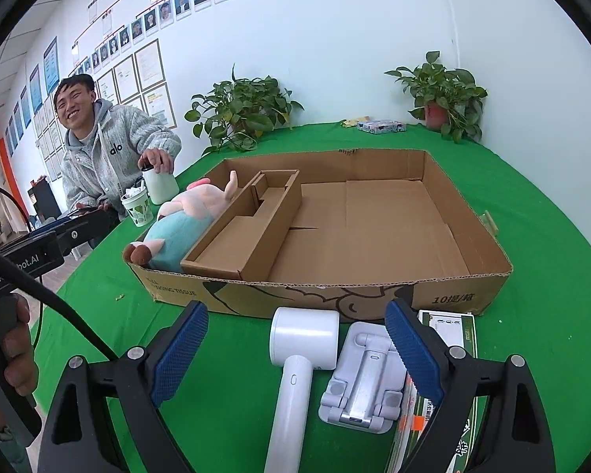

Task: Organize objects
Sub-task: 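Move both grippers away from the box toward the white hair dryer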

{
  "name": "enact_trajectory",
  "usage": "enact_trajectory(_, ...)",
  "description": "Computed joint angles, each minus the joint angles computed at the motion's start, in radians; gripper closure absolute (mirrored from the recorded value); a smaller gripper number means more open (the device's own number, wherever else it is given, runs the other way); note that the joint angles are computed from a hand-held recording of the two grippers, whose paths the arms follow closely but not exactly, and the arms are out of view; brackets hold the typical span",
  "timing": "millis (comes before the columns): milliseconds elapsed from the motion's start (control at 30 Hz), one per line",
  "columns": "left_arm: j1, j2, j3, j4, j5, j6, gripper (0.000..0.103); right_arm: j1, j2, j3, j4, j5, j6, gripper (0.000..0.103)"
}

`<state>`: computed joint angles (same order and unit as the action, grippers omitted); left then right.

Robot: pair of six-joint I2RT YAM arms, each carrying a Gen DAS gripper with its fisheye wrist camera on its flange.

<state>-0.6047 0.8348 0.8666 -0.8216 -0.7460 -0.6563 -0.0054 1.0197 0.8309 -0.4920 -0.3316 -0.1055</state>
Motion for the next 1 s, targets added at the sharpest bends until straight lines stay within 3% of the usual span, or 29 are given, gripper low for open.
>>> enact_trajectory(1000, -0.013, 0.001, -0.058, 0.03, 0.069, -0.022, 0.023, -0.078, -0.007, -0.091, 0.016, -0.041, -0.021, 0.012)
